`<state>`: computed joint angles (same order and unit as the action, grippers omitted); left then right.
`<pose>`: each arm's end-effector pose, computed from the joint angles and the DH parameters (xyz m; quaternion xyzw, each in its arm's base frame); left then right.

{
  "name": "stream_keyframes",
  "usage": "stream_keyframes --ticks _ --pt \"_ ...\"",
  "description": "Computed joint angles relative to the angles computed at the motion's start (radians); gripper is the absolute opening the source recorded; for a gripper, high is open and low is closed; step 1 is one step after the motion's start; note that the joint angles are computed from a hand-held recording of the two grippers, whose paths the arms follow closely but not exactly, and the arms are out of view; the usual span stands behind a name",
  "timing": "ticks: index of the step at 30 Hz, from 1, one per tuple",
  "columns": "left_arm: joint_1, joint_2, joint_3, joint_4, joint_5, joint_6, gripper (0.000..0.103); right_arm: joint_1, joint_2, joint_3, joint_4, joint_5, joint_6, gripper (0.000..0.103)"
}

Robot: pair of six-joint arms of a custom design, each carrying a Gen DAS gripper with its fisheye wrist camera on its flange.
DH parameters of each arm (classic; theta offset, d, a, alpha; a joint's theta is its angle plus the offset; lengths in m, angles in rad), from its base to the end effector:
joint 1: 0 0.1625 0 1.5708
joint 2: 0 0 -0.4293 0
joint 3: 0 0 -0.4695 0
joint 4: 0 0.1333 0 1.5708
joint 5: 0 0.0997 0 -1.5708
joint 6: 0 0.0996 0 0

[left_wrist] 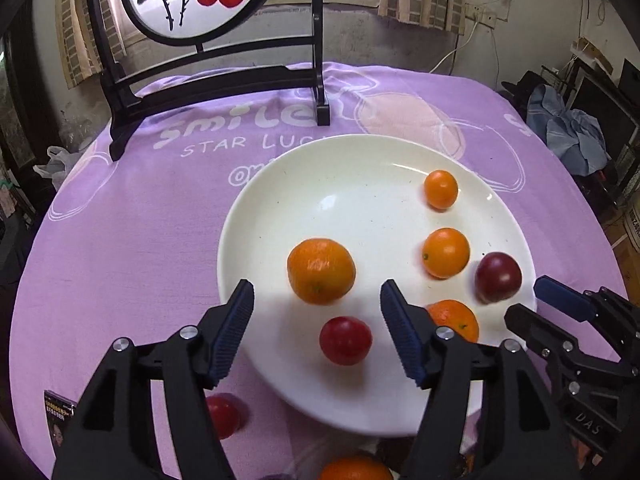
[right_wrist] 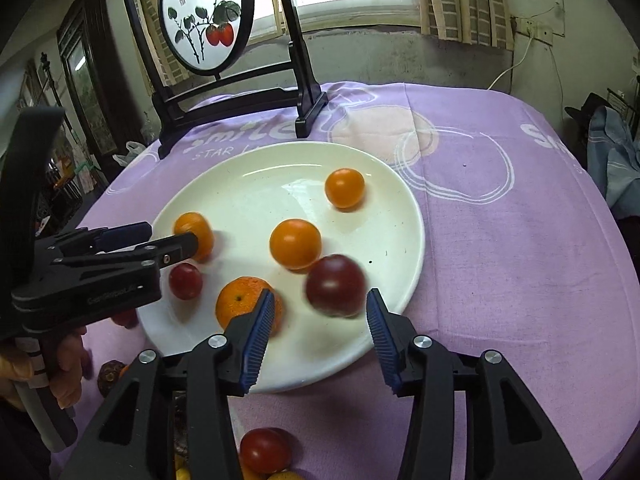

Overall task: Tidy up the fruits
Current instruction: 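Release the plum onto the plate with the right tool while the left tool releases the tangerine there, then grasp a dark red plum with the left tool while the right tool grasps a small yellow fruit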

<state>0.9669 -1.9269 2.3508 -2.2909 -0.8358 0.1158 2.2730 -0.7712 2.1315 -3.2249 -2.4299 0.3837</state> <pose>-0.0597 -0.4389 0.3302 0.2754 0.8826 -0.2195 0.3115 0.3802 -0.3598 -0.0308 0.0824 -0.8976 0.3268 0.2840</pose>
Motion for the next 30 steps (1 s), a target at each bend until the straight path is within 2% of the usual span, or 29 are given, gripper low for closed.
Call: stream_keyframes --ticks 2,5,7,9,13,15,21,25,30 --pt "-0.017 -0.049 0.011 0.042 0.008 -0.004 0.065 0.013 -0.003 0.002 0.007 0.005 0.003 0.048" --pt "-0.025 -0.121 0.023 0.103 0.002 -0.02 0.072 0.041 -0.005 0.004 0.018 -0.01 0.009 0.049" --pt "-0.026 -0.178 0.032 0.154 -0.006 -0.025 0.072 0.064 -0.006 0.006 0.028 -0.023 0.013 0.053" --pt "-0.029 -0.238 0.042 0.208 0.0 -0.025 0.076 0.089 -0.005 0.01 0.037 -0.042 0.023 0.063" --pt "-0.028 -0.354 0.056 0.31 0.015 -0.028 0.079 0.133 -0.022 0.033 0.06 -0.055 0.058 0.069" --pt "-0.029 -0.41 0.057 0.36 0.019 -0.029 0.081 0.156 -0.028 0.046 0.065 -0.06 0.081 0.075" --pt "0.001 -0.55 0.054 0.496 -0.038 -0.073 0.084 0.206 -0.029 0.07 0.121 -0.053 0.155 0.076" --pt "-0.02 -0.649 0.071 0.6 -0.029 -0.085 0.084 0.25 -0.015 0.072 0.179 -0.053 0.208 0.076" --pt "-0.05 -0.734 0.081 0.677 0.014 -0.087 0.084 0.289 0.003 0.066 0.236 -0.011 0.22 0.081"
